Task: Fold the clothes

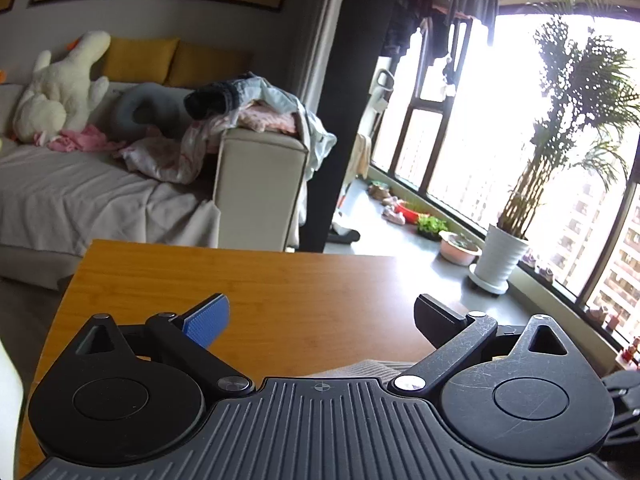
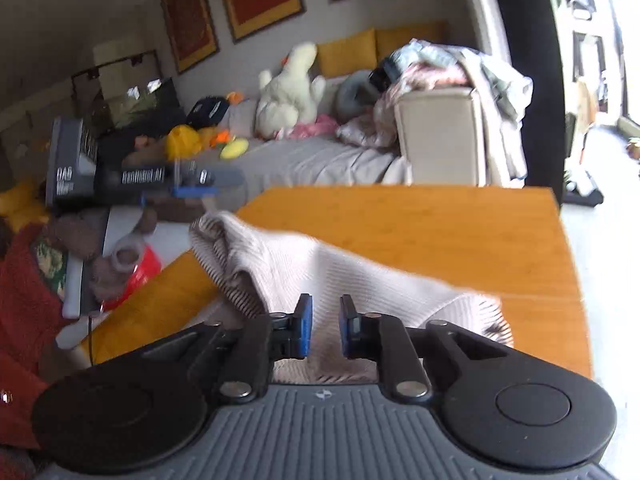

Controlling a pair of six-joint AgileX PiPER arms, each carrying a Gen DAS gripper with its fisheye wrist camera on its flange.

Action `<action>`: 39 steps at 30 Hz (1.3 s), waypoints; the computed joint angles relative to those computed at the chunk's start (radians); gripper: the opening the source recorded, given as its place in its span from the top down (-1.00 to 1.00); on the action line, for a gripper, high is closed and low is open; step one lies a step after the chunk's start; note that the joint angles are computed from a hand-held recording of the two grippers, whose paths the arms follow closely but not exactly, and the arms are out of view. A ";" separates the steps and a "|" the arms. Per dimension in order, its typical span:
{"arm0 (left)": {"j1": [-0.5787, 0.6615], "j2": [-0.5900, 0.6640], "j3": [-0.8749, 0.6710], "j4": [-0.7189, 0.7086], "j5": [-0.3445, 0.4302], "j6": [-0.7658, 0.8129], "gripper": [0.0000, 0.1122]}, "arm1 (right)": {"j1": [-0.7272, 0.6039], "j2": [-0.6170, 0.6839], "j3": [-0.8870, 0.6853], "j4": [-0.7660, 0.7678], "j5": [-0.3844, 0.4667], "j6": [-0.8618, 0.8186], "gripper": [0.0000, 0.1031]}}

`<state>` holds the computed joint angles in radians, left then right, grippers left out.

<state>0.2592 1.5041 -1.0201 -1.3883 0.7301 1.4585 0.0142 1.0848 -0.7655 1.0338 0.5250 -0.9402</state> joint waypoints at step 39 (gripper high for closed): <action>-0.077 0.279 -0.431 0.450 0.059 -0.522 0.41 | -0.092 0.539 -0.417 0.174 0.005 -0.065 0.50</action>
